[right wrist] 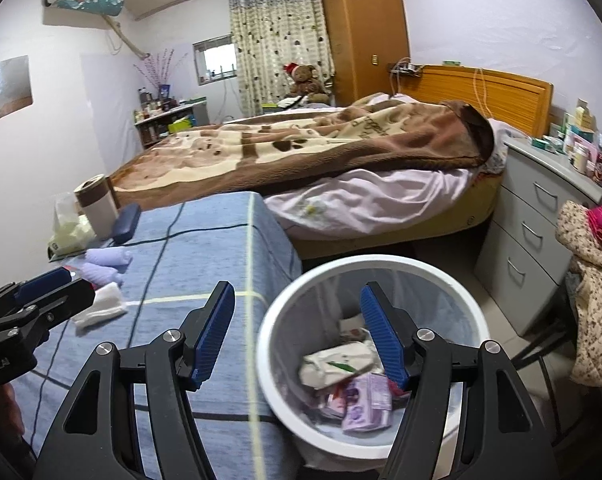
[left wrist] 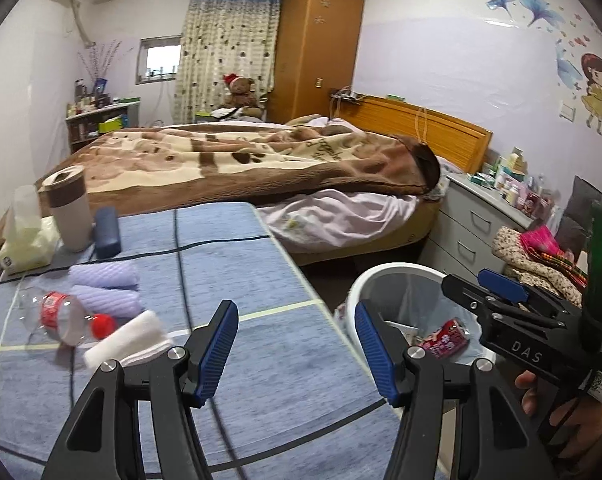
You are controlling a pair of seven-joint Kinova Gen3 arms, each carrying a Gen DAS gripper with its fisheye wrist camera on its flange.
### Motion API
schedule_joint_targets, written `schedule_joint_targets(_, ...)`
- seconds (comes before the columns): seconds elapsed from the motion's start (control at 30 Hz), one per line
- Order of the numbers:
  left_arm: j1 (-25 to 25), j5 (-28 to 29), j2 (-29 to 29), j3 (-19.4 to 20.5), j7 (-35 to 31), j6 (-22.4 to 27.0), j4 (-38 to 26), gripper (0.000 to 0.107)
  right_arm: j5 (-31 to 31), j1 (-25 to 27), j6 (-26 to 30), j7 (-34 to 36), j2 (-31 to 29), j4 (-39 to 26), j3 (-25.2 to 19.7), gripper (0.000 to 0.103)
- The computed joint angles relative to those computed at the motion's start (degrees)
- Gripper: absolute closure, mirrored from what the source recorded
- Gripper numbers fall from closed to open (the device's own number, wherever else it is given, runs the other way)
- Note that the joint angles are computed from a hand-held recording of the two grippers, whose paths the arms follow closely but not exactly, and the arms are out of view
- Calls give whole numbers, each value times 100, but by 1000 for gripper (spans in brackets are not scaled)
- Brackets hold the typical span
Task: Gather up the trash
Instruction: 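Move both tools back toward the remaining table items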
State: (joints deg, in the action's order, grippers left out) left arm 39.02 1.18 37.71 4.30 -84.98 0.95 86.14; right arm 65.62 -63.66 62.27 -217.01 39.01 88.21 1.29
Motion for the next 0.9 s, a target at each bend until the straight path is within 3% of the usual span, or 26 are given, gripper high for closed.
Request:
schedule_joint_targets(0.6, -90, 391, -345, -679, 160, -360, 786, 47, 154, 22, -699, 674, 347, -653, 180, 36)
schedule_joint_targets(0.73, -446, 416, -368, -525, 200, -399, 907, 47, 112, 43, -969, 883, 449, -821, 265, 36)
schedule_joint_targets(0.9, -551, 488, -331, -778, 295, -296, 877, 47, -89, 137, -1387, 1297, 619, -1118, 373, 36)
